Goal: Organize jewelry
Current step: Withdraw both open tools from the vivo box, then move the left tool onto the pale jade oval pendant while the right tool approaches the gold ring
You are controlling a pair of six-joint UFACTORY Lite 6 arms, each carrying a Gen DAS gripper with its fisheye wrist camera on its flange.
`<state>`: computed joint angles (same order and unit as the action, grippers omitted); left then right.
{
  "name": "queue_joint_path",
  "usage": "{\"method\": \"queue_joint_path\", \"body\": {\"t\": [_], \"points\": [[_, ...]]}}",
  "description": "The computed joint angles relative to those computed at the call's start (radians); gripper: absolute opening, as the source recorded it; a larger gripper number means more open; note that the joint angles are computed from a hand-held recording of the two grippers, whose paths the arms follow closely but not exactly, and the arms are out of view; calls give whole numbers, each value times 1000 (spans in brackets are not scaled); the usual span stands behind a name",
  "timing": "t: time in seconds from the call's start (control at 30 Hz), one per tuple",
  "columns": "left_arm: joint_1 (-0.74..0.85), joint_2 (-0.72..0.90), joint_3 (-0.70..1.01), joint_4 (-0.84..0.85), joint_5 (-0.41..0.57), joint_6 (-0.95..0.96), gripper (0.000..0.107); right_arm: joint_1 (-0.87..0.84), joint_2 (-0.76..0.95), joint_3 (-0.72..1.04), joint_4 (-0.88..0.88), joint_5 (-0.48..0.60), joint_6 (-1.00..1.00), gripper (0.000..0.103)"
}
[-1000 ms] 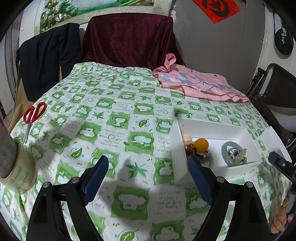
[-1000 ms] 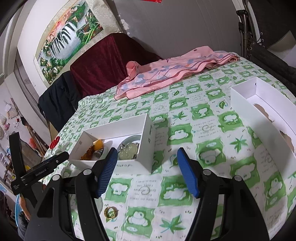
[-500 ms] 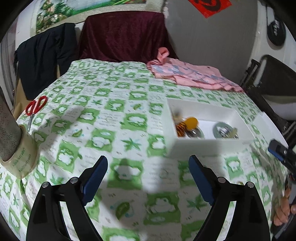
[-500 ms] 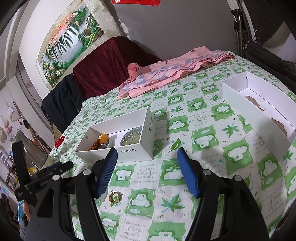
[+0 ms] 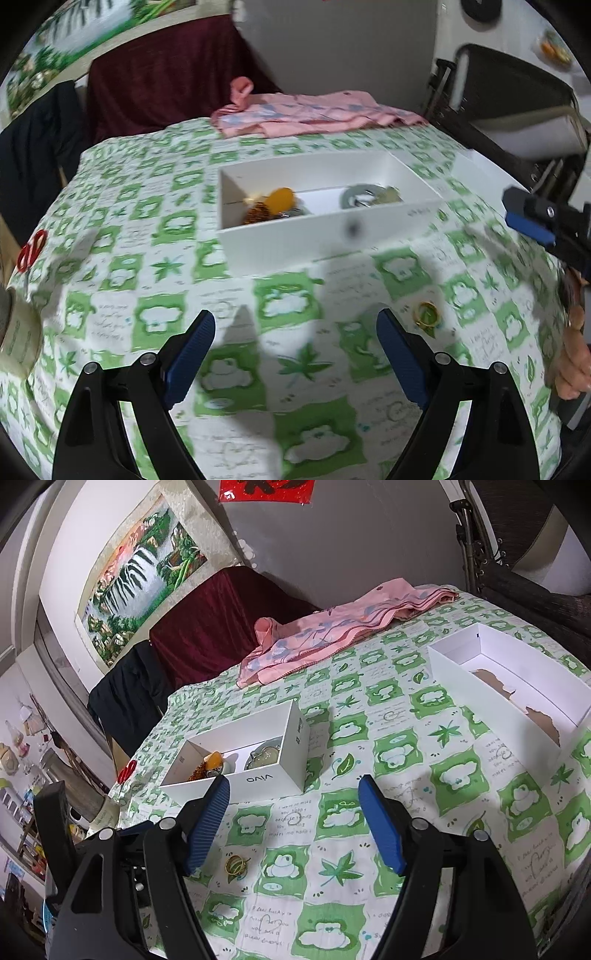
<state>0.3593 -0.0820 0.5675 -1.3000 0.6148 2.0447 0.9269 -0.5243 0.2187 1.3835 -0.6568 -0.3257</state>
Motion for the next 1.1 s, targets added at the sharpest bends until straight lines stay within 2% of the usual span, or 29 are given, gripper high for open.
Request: {"method": "queue_joint_path", "body": {"t": [0.17, 0.3, 0.4, 0.5, 0.7, 0.83, 0.9, 1.03, 1.1], "points": [[-64, -22, -27, 24, -16, -21, 88, 5, -8, -2, 10, -4, -6, 70], [-152, -37, -56, -7, -100, -12, 88, 5, -11, -3, 12, -5, -9, 70], [-221, -23, -61, -39, -197, -8, 90, 9, -11, -6, 13, -9, -5, 70], [-194, 4, -38, -50, -203, -12, 91, 2, -16, -10, 11, -6, -5, 70], [-39, 140, 99, -19, -189, -74, 90, 0, -20, -14, 6, -6, 0, 70], [76, 226, 212, 101, -57, -206, 90, 15, -17, -10, 13, -17, -6, 70], [69, 189, 180, 71, -48, -151, 90, 23, -12, -5, 20, -23, -12, 70], [-18, 45, 26, -144, -125, 144, 88, 25, -12, -5, 20, -22, -8, 70], [-63, 10, -15, -219, -153, 248, 81, 27, -11, -5, 16, -23, -4, 70]]}}
